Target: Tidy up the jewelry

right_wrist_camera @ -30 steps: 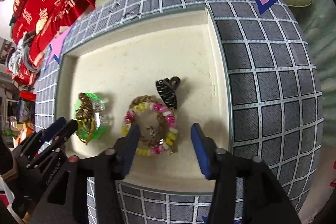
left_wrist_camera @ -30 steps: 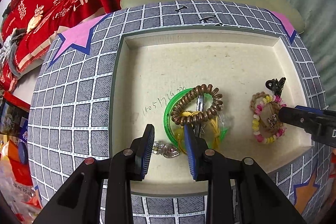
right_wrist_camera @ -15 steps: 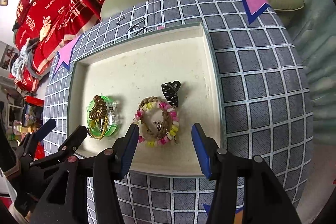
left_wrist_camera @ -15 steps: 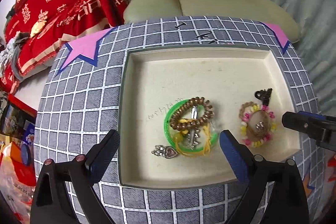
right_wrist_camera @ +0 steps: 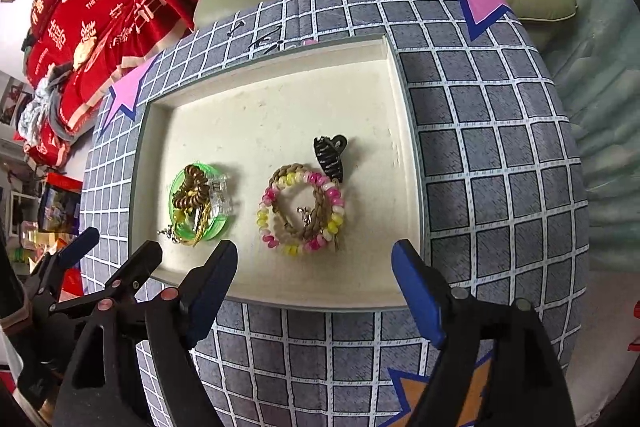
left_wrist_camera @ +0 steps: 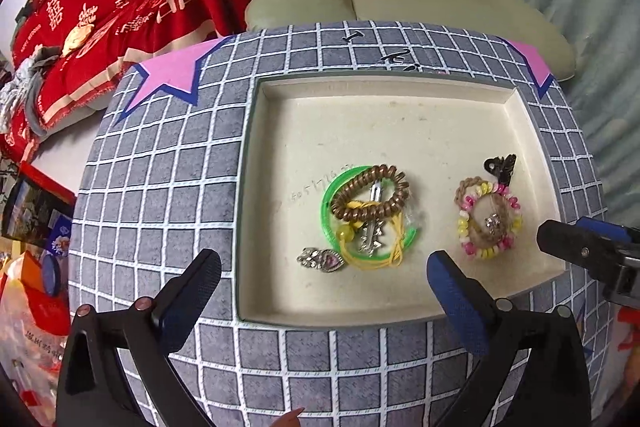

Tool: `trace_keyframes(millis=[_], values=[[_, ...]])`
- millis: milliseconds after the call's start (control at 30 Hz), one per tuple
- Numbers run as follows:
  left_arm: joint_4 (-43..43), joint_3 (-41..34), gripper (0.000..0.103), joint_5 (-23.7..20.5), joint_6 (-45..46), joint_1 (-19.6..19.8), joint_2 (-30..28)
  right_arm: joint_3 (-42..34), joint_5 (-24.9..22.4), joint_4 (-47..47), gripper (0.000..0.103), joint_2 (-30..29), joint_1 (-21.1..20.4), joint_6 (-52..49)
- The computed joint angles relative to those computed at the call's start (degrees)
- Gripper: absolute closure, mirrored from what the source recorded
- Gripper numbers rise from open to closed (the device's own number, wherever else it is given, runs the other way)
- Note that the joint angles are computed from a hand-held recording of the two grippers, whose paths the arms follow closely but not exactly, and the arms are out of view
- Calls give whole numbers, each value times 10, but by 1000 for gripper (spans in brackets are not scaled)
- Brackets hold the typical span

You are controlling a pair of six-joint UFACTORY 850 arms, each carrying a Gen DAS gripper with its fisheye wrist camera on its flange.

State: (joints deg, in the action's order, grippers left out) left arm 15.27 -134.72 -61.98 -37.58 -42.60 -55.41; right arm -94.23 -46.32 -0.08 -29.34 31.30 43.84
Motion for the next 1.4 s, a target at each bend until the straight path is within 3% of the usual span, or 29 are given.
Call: trace_keyframes(millis=[133, 300, 867, 1400], values=[[12, 31, 0, 8, -5, -4, 20, -6, -12, -20, 19, -3, 10, 6], [13, 74, 0, 25, -16, -7, 49, 12, 6, -58, 18, 12, 24, 37], [22, 315, 0, 87, -78, -39, 211, 122, 5, -139, 18, 105, 100, 175], [44, 489, 0, 140, -146, -75, 351, 177, -45, -252, 18, 169, 192, 317]])
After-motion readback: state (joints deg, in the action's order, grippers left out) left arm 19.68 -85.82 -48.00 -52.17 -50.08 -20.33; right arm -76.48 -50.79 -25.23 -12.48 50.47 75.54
